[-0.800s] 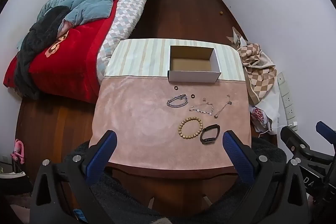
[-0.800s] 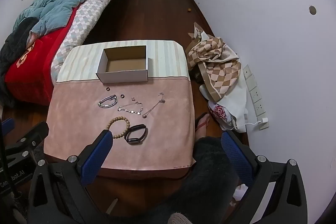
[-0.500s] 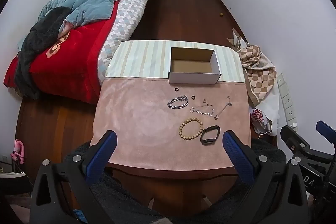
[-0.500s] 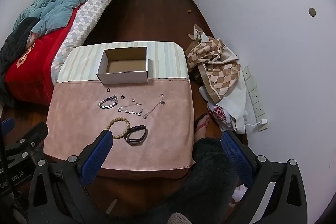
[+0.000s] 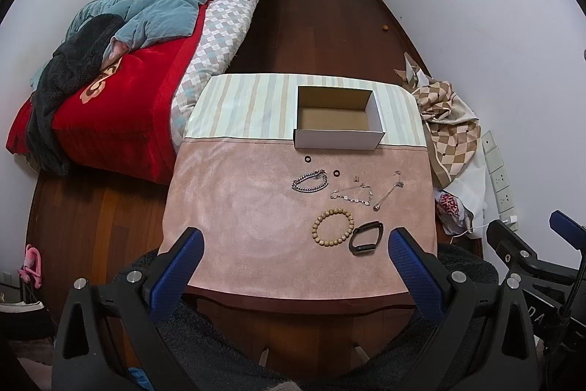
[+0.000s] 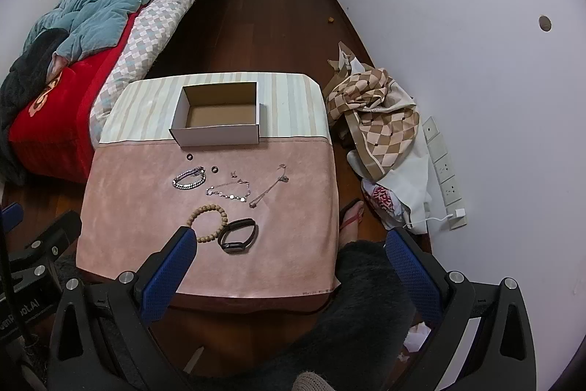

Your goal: Organize jewelry

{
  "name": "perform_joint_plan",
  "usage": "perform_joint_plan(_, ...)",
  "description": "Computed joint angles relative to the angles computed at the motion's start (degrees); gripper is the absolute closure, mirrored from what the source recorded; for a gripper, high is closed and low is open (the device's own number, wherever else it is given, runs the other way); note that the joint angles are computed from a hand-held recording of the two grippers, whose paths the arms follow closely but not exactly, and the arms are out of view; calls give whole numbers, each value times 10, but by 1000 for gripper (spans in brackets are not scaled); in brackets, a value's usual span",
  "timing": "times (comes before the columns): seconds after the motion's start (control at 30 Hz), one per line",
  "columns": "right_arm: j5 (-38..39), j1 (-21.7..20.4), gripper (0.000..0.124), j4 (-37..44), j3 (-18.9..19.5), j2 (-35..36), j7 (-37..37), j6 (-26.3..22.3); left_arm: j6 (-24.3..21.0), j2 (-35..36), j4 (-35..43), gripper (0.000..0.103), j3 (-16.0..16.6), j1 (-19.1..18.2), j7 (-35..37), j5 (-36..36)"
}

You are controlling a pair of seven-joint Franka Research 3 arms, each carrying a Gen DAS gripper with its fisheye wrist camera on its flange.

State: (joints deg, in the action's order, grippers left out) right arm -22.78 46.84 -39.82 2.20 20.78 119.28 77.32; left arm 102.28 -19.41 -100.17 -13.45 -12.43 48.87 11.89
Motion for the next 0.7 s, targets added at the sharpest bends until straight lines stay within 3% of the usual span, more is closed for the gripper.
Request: perform_joint_plan(0.7,10,26,21,125,-41,67,-28,-52,-8,15,26,0,-5,-1,-3,9)
